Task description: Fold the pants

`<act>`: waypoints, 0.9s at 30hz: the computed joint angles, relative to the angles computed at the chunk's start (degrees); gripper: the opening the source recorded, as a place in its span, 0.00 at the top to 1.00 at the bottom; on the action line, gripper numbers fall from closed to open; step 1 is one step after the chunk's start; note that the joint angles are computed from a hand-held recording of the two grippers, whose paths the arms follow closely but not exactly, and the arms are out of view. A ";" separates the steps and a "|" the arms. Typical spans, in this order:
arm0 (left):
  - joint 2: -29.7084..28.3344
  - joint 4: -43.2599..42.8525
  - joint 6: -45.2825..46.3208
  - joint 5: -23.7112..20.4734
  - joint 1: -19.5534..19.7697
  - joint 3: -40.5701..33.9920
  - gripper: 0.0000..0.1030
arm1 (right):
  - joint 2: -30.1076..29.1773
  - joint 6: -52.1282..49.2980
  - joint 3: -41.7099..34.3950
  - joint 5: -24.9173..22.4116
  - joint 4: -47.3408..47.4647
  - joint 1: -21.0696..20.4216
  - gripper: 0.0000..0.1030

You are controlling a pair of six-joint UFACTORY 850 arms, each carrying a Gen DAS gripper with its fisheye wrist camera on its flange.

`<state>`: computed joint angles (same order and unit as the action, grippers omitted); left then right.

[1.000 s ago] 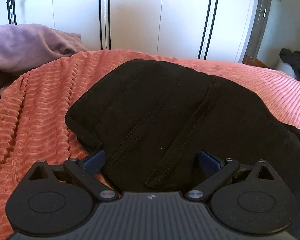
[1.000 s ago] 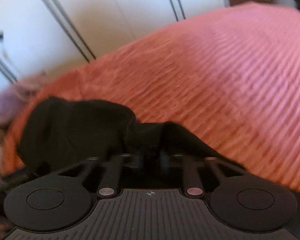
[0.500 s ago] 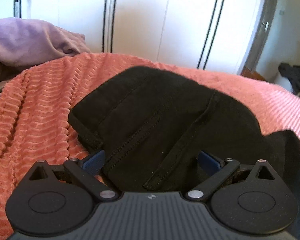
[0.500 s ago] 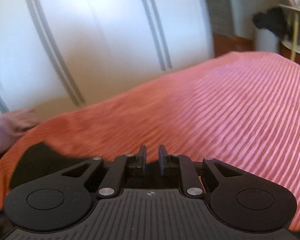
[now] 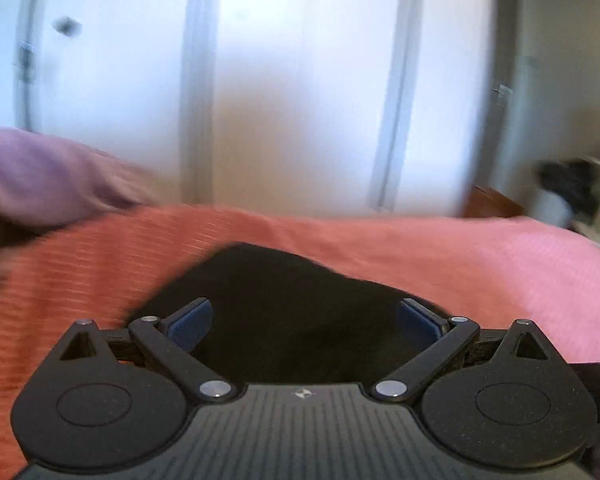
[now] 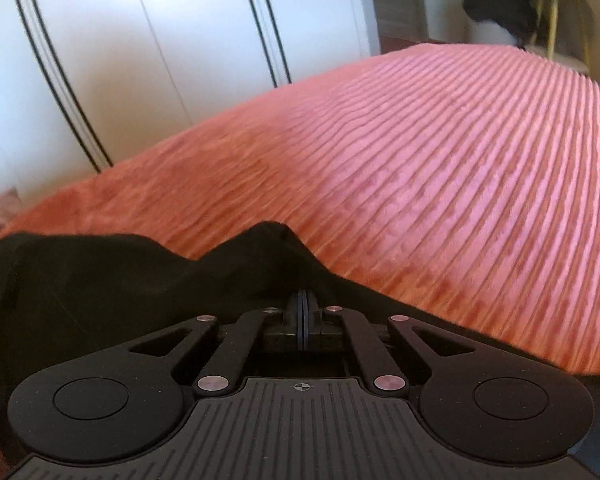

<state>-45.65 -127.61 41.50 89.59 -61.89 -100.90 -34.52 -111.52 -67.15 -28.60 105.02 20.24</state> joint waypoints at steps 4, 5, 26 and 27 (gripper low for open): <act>1.88 4.38 -2.37 -3.88 2.87 4.21 0.04 | 2.59 5.35 4.06 -6.40 -6.58 -4.56 0.91; 2.04 4.70 -2.50 -3.19 3.21 4.45 0.04 | 3.72 4.54 5.74 -7.43 -6.87 -5.98 0.89; -2.38 -2.27 10.61 -11.28 2.95 -3.03 0.04 | 10.47 9.55 13.75 -13.11 -8.16 -27.77 0.58; -3.97 -0.87 11.23 -11.77 2.68 -5.99 0.04 | 10.50 9.44 13.66 -12.34 -7.64 -28.09 0.58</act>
